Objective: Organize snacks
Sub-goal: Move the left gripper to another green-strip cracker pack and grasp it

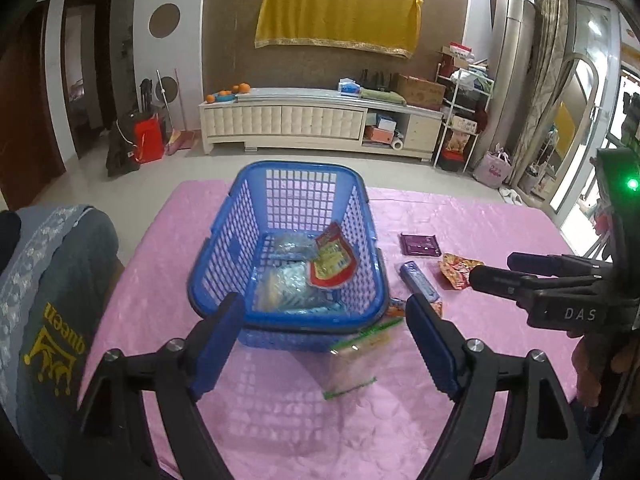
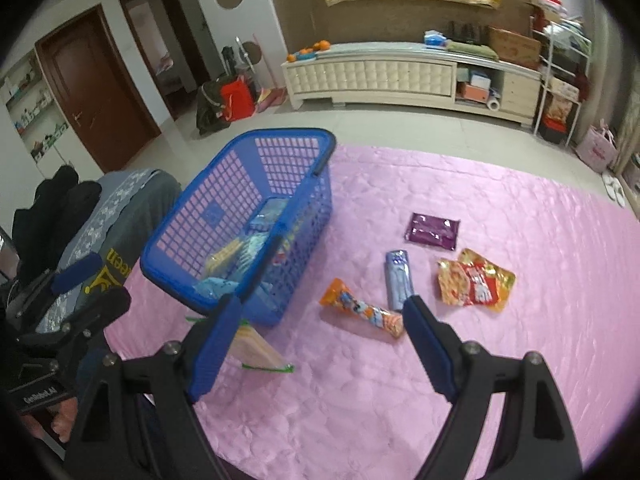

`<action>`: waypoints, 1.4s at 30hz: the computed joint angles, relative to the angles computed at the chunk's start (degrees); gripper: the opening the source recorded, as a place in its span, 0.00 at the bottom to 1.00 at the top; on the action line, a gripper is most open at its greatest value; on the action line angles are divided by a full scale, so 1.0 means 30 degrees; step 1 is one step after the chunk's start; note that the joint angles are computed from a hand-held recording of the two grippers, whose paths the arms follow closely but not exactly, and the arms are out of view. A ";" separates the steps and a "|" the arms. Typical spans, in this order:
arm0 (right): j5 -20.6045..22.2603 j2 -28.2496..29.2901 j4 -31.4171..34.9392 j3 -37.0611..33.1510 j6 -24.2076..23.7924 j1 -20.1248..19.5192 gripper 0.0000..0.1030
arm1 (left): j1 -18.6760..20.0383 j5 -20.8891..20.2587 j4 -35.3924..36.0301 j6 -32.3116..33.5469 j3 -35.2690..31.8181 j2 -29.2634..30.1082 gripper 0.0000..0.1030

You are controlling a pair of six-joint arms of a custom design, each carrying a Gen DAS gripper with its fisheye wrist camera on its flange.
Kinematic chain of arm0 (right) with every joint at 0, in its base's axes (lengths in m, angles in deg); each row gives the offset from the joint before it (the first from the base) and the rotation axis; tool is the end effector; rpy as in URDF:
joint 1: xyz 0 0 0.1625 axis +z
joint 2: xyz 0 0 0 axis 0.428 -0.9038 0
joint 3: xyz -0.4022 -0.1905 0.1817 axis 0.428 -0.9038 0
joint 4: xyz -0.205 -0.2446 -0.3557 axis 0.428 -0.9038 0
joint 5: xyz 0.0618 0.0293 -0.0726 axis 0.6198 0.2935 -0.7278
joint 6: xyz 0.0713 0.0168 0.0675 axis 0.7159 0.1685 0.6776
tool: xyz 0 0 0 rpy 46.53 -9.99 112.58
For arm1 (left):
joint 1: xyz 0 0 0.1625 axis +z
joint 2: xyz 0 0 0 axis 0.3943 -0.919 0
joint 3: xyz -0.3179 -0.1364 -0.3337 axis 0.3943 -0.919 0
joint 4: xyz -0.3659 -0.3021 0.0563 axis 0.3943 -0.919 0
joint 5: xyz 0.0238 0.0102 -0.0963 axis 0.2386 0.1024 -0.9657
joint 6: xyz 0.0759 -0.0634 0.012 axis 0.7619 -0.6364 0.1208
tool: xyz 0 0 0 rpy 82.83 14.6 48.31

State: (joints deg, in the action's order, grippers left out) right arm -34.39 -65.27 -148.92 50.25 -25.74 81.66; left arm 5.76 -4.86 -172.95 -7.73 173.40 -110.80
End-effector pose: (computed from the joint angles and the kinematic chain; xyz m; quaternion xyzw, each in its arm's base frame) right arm 0.2399 -0.4756 0.3478 0.2460 -0.9098 0.2514 0.2205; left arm -0.3784 -0.4580 0.1818 0.1694 0.8599 -0.3859 0.2881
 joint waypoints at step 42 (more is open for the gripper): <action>-0.0287 -0.0379 -0.2190 0.2486 -0.2997 -0.4159 0.84 | 0.2048 0.1115 0.1516 -0.4601 -0.1002 0.4906 1.00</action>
